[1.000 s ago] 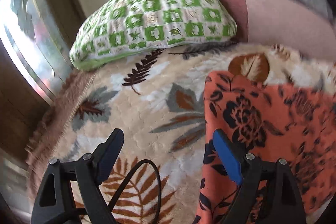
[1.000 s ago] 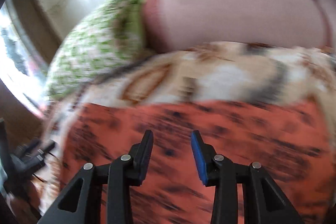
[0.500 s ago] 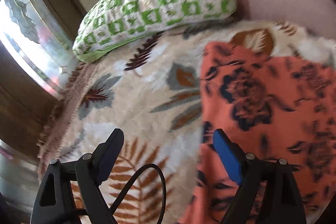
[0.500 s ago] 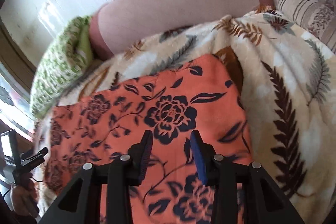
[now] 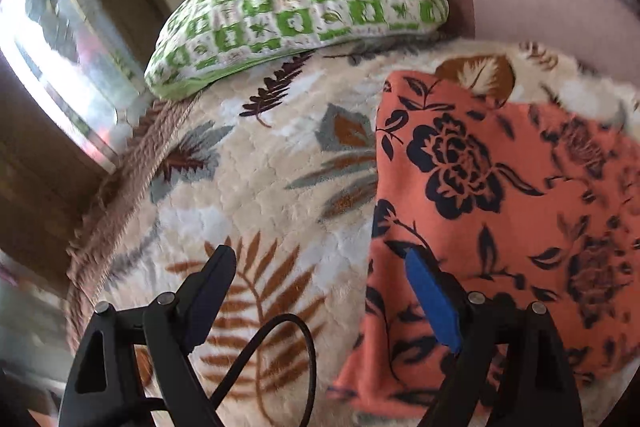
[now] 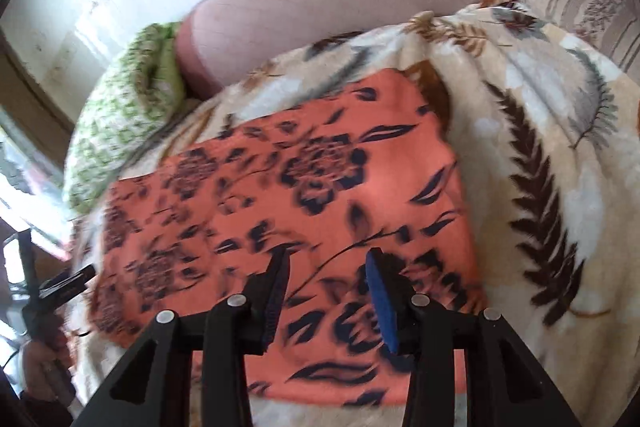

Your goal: Fold small clothes

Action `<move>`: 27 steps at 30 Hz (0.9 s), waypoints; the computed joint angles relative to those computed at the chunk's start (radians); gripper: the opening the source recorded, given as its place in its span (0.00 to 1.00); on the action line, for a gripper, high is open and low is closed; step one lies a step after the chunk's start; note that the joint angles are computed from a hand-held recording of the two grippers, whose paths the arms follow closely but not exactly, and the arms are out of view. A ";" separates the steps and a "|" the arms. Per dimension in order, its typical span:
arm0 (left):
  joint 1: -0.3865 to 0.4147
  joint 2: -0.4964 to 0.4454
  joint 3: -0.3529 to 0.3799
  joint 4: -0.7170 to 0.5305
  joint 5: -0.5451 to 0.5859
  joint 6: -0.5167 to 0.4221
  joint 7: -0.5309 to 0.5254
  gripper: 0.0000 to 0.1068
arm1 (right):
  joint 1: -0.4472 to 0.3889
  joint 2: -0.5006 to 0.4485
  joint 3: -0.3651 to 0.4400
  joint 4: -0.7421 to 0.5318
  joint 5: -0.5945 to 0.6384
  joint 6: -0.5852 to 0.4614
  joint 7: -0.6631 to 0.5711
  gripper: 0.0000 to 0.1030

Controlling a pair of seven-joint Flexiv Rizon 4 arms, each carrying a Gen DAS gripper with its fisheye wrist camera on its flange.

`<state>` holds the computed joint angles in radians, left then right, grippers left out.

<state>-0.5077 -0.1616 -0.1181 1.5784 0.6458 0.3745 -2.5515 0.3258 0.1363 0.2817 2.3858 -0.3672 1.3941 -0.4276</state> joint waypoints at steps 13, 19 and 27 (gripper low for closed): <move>-0.038 0.111 -0.016 0.179 -0.076 0.061 -0.141 0.81 | 0.176 0.023 0.031 -0.021 0.390 -0.054 -0.220 0.49; 0.015 0.249 -0.045 0.374 -0.165 0.267 -0.314 0.81 | 0.150 0.099 0.085 0.077 0.309 0.134 -0.133 0.60; 0.089 0.242 -0.068 0.499 -0.314 0.655 -0.312 0.81 | 0.074 0.011 0.135 0.091 0.164 0.342 -0.037 0.60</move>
